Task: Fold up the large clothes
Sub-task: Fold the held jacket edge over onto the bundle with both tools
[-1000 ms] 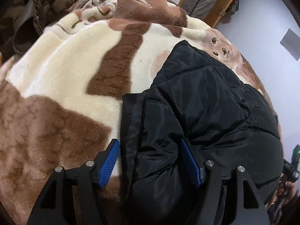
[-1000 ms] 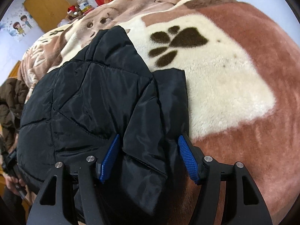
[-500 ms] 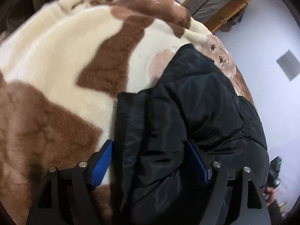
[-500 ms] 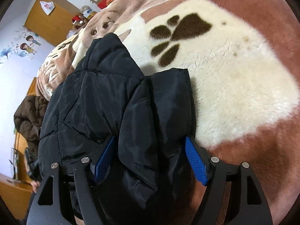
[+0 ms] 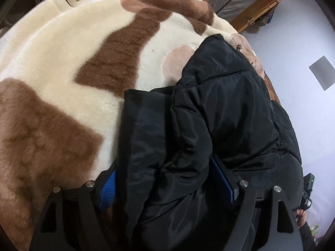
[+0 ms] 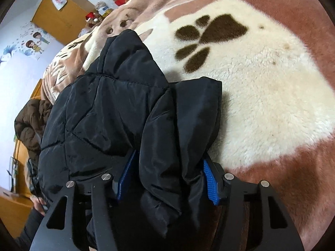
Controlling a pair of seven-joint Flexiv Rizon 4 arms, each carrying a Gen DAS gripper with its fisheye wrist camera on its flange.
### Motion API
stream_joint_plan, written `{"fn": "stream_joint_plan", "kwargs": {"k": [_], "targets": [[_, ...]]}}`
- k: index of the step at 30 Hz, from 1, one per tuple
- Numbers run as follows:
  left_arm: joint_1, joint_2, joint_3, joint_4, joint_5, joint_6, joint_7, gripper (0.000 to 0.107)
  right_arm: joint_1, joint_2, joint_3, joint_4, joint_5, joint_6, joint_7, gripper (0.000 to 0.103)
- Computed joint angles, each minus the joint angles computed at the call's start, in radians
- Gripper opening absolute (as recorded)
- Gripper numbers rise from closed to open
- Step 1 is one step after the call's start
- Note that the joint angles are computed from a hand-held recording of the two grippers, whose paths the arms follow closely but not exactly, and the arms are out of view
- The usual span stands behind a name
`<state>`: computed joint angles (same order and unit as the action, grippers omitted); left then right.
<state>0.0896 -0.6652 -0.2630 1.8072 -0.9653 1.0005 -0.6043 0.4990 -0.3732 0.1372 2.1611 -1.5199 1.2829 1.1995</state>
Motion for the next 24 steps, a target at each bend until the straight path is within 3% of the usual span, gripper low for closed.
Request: {"fn": "stream_joint_plan", "kwargs": {"k": [5,7,9,12,19,24], "targets": [[-0.031,-0.022,0.009,-0.034,0.062,0.026,-0.031,0.082,0.038,-0.016,0.015,-0.023,0.25,-0.053,-0.239,0.055],[-0.021,-0.011,-0.008,-0.02,0.056,0.036,-0.013,0.072,0.065,-0.004,0.01,-0.024,0.307,-0.08,-0.286,0.043],[-0.021,0.012,-0.016,0.005,0.049,0.063,0.014,0.052,0.091,0.012,0.016,-0.033,0.376,-0.124,-0.352,0.034],[-0.031,0.053,-0.012,0.034,0.055,0.099,0.038,0.035,0.129,0.041,0.036,-0.054,0.485,-0.222,-0.465,0.026],[-0.023,0.177,-0.038,0.125,-0.069,0.158,0.179,0.028,0.187,0.118,0.061,-0.086,0.525,-0.387,-0.523,0.013],[-0.052,0.256,-0.009,0.163,-0.182,0.136,0.27,0.027,0.199,0.14,0.081,-0.101,0.517,-0.441,-0.524,0.011]]}}
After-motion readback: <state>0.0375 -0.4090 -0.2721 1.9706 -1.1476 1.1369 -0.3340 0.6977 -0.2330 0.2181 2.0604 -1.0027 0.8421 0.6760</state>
